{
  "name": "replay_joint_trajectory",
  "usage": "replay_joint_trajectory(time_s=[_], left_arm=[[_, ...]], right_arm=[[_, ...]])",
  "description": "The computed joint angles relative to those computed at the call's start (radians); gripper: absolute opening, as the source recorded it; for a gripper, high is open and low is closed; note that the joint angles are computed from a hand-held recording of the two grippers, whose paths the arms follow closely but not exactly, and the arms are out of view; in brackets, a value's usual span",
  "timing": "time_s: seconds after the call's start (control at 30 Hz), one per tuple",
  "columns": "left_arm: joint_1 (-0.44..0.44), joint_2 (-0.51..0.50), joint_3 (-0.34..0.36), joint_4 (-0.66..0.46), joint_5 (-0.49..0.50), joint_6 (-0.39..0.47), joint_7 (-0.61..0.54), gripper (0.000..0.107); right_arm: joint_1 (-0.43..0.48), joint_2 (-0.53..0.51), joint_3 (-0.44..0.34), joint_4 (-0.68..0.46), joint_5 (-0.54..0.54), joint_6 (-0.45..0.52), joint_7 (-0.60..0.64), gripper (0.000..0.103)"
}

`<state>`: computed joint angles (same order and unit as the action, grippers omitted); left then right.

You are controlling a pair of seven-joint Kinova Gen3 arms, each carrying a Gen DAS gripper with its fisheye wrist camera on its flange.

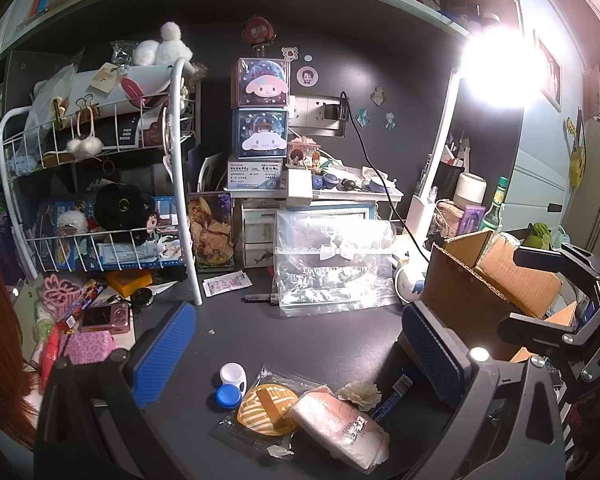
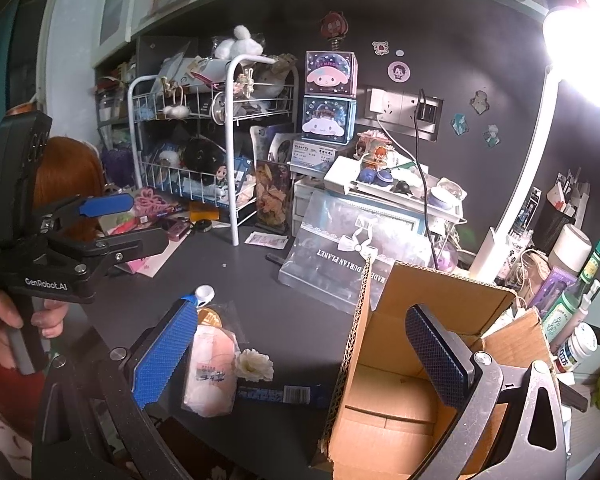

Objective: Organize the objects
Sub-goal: 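Move the right tool toward the pink-and-white package on the desk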

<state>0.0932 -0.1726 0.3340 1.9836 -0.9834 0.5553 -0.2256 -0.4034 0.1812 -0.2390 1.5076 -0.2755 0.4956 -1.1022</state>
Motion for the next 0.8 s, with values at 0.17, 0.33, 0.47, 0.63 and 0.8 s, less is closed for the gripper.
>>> replay_joint_trajectory(time_s=[0.17,0.33,0.47,0.63,0.8], left_arm=[[-0.002,-0.003,0.001,0.002,0.004,0.001,-0.004,0.103],[-0.002,-0.009,-0.002,0.005,0.013,-0.003,-0.012,0.103],[-0.006,-0.004,0.005,0.001,0.009,0.002,-0.009,0.103],[-0.004,-0.005,0.003,0.002,0.012,0.002,-0.011,0.102],[-0.003,-0.002,0.005,0.000,0.006,0.007,-0.006,0.103]], right_arm=[[-0.001,0.001,0.001,-0.002,0.001,0.001,-0.001,0.103],[-0.006,0.002,0.005,-0.004,0.011,0.001,-0.011,0.103],[-0.008,0.003,0.006,-0.005,0.019,0.001,-0.018,0.103],[-0.007,0.005,0.005,-0.006,0.021,0.002,-0.020,0.103],[-0.007,0.005,0.004,-0.007,0.022,0.002,-0.020,0.103]])
